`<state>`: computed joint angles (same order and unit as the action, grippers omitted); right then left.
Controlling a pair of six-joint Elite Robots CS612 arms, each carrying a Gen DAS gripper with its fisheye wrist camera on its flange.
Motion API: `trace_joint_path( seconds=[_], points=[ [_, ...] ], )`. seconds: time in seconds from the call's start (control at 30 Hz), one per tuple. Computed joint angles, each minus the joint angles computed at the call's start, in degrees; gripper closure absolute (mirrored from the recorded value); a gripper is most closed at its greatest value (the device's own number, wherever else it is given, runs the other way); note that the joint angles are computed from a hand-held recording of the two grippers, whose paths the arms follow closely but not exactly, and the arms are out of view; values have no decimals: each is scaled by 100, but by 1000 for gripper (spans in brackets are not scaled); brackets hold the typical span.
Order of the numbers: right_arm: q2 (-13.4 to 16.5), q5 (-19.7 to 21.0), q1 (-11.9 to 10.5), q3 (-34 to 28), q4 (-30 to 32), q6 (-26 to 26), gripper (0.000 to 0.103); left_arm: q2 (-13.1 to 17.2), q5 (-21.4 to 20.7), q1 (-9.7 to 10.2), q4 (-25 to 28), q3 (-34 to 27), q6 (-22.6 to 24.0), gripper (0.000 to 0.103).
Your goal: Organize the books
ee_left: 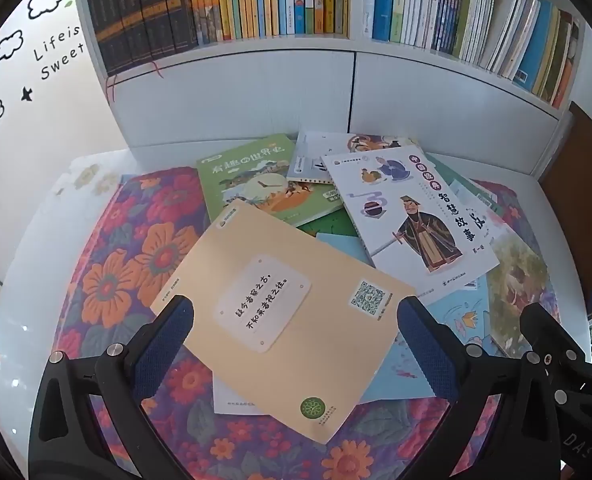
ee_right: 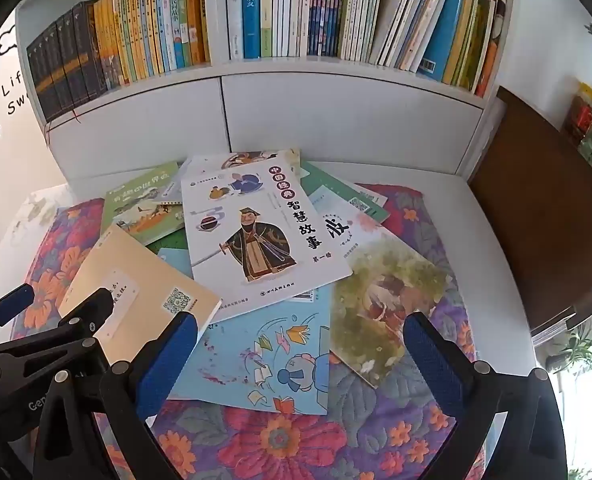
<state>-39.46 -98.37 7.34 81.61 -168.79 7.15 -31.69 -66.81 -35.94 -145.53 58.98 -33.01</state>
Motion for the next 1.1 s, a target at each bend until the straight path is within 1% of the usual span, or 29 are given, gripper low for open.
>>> trace_joint_path(
  seconds=[0.2,0.27,0.3,0.57,0.63,0.77,0.97,1.1],
  points=[
    [15,9,-20,0,-33,-6,0,13,-34,8,48,-43,-41,1],
    [22,10,-22,35,-142,-11,0,26,-64,17,71,-77,-45,1],
    [-1,2,-15,25,-104,-3,0,-23,9,-12,-74,35,-12,1],
    [-55,-44,-10,66,-133,-8,0,-21,-5,-28,-52,1,-58,1],
    [-51,-82,-1,78,-160,-13,0,-39,-27,-11,-84,33,-45,1],
    [-49,-187,21,61,-122,-23,0,-14,1,-14,20,-25,-50,1],
    [-48,-82,1,61,-103,-2,0,-14,-7,-4,-11,-14,-32,1],
    [-29,-78,-2,48,-84,-8,0,3,86,-18,10,-27,21,1]
  ],
)
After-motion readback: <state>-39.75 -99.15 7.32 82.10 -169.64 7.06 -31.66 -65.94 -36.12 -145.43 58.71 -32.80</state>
